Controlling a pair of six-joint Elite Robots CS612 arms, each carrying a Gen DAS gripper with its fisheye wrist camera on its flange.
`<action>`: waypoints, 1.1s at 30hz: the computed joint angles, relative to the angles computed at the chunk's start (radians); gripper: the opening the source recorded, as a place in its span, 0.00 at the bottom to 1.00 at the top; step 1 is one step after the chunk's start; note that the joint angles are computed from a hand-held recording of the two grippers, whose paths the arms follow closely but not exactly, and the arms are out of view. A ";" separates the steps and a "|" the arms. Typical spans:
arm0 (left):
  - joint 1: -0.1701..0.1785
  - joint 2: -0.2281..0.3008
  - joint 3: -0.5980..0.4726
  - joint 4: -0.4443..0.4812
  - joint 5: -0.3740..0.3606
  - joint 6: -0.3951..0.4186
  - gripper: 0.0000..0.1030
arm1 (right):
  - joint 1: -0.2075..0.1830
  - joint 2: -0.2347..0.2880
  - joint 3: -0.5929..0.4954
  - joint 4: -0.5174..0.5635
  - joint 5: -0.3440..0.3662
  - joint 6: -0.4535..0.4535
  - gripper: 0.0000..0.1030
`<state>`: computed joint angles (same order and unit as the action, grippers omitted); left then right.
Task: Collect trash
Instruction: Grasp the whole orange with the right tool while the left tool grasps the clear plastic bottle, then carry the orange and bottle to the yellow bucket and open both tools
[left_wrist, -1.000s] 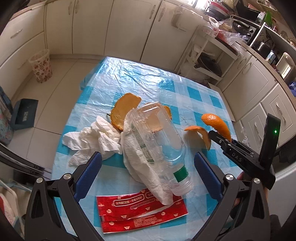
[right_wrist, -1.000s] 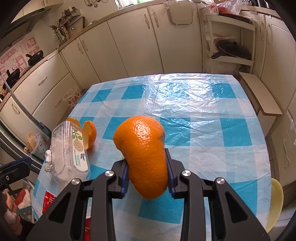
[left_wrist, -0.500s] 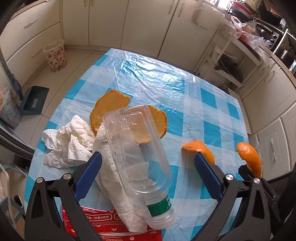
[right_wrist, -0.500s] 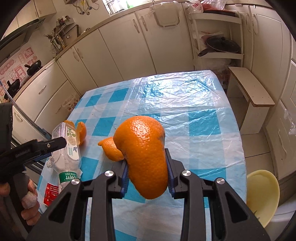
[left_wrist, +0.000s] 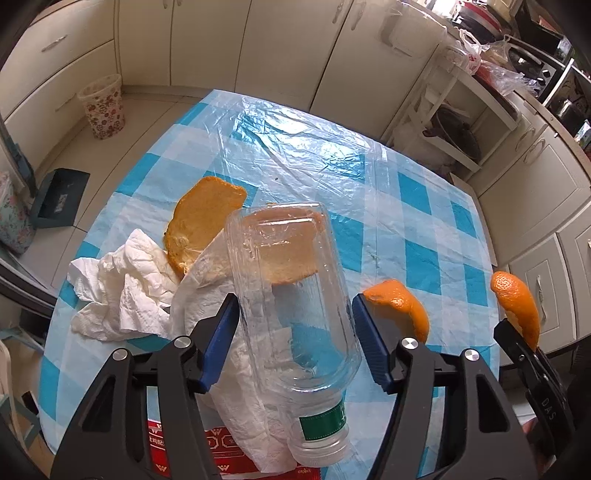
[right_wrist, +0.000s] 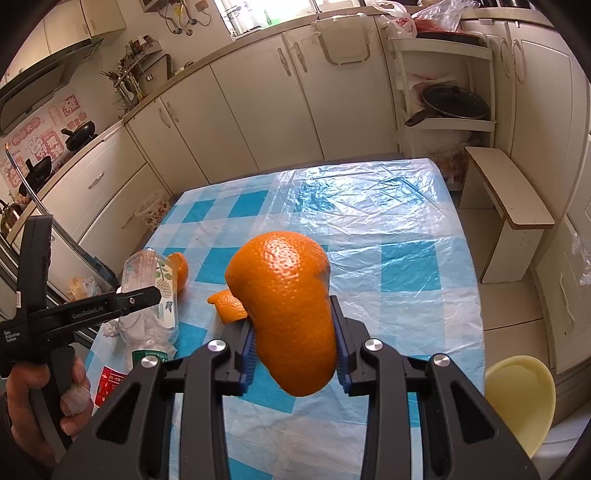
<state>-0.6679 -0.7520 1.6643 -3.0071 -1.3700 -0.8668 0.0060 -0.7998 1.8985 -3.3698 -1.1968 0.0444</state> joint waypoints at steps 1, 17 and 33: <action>0.000 -0.003 0.007 -0.022 -0.007 0.010 0.57 | -0.002 -0.001 0.002 -0.002 -0.001 0.004 0.33; -0.030 -0.034 0.086 -0.401 -0.088 0.189 0.51 | -0.034 -0.028 0.060 -0.107 -0.061 0.032 0.33; -0.093 -0.002 0.028 -0.499 -0.237 0.288 0.51 | -0.154 -0.050 0.141 0.031 -0.228 0.083 0.34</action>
<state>-0.7608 -0.7544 1.6924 -3.5060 -1.6068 -0.5784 -0.1476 -0.8496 2.0397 -3.3386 -1.4246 0.1277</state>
